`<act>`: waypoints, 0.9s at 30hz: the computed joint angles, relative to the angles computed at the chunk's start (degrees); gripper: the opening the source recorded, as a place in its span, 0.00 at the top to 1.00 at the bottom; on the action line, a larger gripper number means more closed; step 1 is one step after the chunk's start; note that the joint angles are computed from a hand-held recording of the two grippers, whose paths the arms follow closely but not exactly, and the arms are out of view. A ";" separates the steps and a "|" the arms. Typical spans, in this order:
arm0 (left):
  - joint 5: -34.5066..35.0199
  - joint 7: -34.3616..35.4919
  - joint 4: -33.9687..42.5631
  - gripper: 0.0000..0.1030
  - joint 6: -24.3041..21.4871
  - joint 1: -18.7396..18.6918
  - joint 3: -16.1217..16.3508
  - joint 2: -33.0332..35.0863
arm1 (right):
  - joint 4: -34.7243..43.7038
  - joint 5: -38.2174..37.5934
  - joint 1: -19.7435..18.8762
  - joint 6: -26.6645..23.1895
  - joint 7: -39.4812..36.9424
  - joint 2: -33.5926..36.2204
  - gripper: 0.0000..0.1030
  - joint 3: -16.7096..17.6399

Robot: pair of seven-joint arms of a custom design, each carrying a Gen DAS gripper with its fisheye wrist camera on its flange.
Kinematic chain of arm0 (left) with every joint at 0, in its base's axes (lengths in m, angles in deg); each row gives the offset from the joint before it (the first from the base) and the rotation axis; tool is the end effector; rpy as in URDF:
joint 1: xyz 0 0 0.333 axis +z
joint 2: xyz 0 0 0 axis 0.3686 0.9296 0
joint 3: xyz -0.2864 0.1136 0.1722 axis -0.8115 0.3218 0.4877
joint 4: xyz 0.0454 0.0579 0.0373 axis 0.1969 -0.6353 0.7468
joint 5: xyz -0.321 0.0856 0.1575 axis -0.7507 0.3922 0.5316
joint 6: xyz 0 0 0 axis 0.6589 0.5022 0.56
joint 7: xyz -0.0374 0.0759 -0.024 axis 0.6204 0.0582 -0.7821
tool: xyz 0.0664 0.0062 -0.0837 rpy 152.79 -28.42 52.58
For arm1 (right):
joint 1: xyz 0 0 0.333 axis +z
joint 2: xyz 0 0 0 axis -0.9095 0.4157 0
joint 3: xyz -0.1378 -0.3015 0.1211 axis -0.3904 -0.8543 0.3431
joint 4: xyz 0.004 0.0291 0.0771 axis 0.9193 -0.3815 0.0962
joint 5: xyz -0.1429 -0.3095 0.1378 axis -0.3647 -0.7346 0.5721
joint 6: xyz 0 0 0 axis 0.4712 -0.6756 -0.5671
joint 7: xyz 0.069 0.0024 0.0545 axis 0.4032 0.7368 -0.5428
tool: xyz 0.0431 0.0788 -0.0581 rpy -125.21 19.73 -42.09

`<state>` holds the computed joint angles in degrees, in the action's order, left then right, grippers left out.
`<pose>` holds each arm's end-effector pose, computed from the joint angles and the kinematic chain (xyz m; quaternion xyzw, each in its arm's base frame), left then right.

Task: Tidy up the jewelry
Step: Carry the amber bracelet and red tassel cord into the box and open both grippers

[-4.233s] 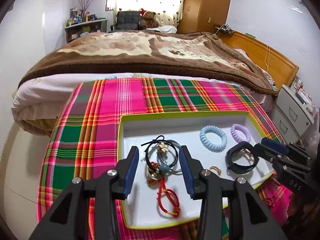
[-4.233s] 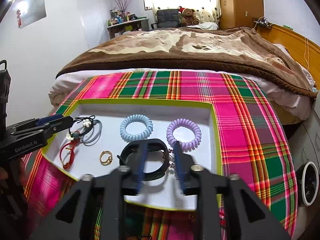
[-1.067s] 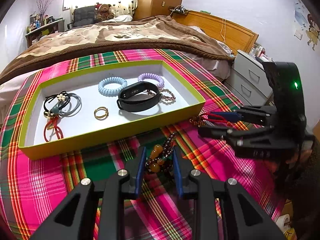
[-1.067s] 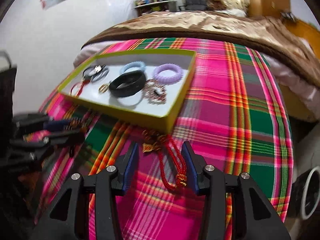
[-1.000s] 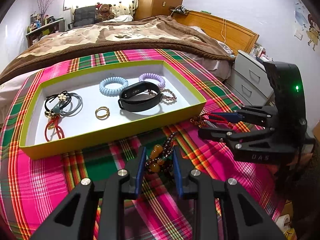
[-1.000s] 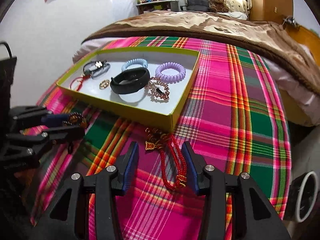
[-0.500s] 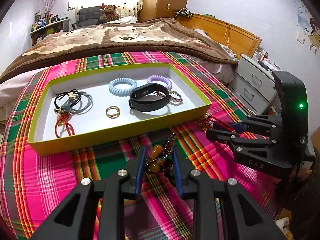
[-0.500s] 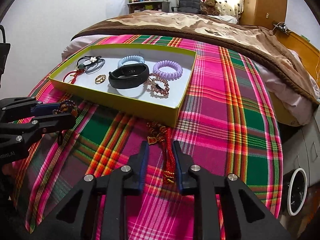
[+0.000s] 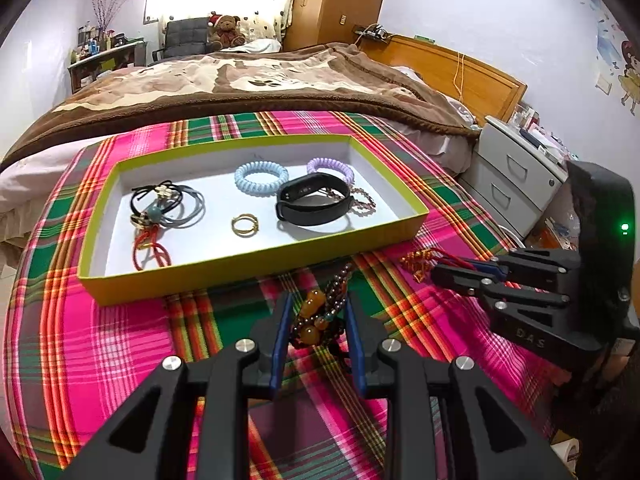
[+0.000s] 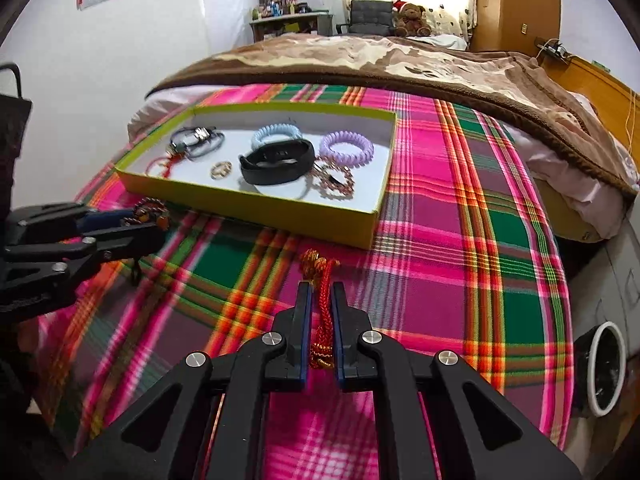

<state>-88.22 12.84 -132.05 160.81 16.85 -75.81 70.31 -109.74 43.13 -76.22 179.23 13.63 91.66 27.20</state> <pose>0.5088 -0.1748 0.3960 -0.6141 0.6932 -0.3352 0.1733 0.5671 0.2139 0.3775 -0.8080 0.4775 -0.1436 0.3140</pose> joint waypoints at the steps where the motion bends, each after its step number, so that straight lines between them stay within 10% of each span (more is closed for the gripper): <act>1: -0.36 0.19 -0.07 0.74 0.10 -0.81 0.84 -0.15 | -0.26 0.39 -1.06 0.45 -0.06 0.03 0.91 1.28; 16: -12.47 9.00 -1.26 0.74 1.58 -11.92 12.13 -3.28 | -1.60 -6.09 -7.03 5.00 7.64 -0.37 0.92 8.64; 27: -8.76 6.70 -1.00 0.74 1.55 -3.36 6.17 -3.65 | 0.39 -13.24 -9.21 5.84 14.83 0.12 0.92 10.42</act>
<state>-96.97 19.54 -133.05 162.36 13.48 -69.64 66.65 -109.35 29.90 -85.43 185.07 28.45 91.78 37.62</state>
